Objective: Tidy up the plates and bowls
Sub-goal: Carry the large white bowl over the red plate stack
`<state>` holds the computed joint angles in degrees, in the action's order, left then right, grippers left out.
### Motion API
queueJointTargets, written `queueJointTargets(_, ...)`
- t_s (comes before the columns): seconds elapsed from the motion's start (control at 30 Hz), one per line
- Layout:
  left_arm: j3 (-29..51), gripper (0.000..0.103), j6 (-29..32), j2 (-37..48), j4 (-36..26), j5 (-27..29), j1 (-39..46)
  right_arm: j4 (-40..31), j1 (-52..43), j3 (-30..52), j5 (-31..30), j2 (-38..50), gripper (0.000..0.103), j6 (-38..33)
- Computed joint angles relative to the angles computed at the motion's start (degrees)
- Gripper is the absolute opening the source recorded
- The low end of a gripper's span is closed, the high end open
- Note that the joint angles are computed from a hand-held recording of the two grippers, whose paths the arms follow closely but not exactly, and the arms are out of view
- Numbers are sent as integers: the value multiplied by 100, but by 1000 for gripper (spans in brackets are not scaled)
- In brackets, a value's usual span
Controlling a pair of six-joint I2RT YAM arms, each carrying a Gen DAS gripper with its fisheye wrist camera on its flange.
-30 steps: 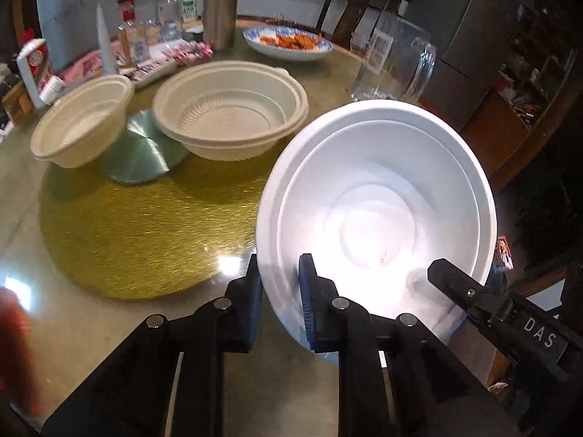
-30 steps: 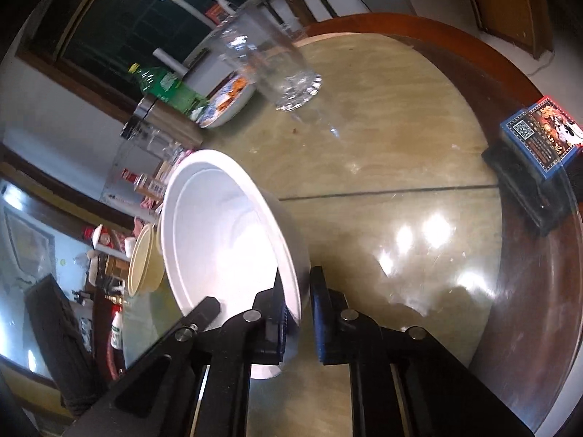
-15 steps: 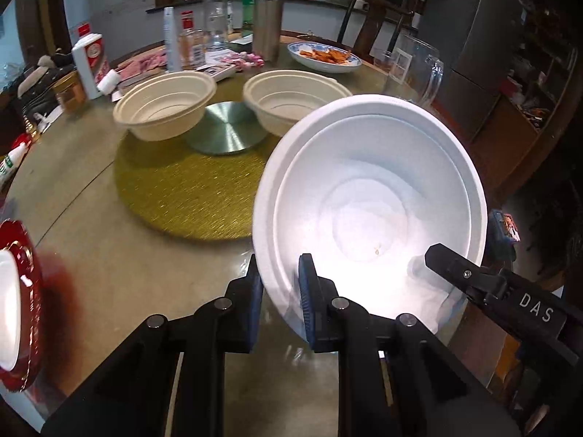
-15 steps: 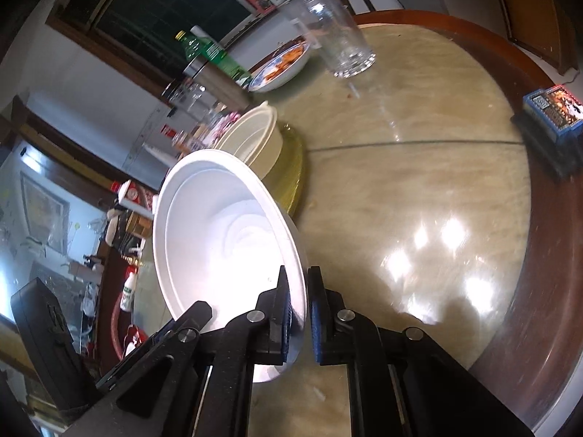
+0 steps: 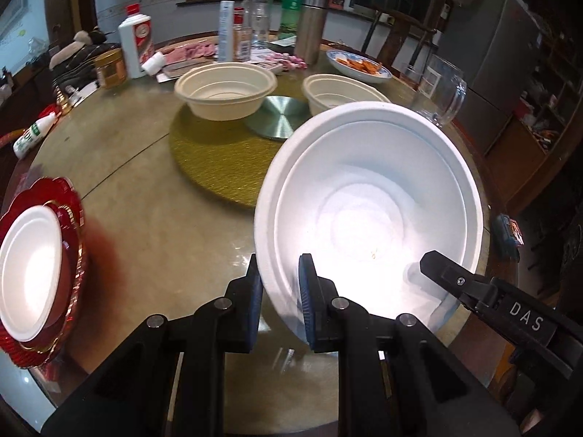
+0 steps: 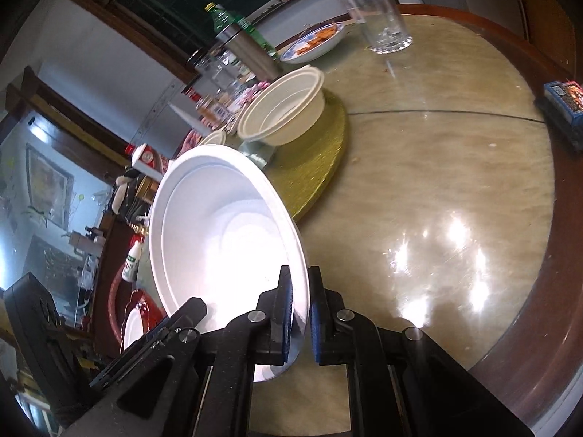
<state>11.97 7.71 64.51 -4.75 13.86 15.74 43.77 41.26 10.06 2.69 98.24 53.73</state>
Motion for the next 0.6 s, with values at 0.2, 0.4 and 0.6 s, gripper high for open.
queueJointTargets(0.2,-3,17,585,14,-167,440,907,-500,625,385,455,-17,8,169)
queueJointTargets(0.4,41,17,1138,-65,-421,819,1715,-787,1006,657,686,-18,7,215)
queueJointTargets(0.6,113,17,1616,27,-602,1116,2332,-960,1194,868,771,34,7,214)
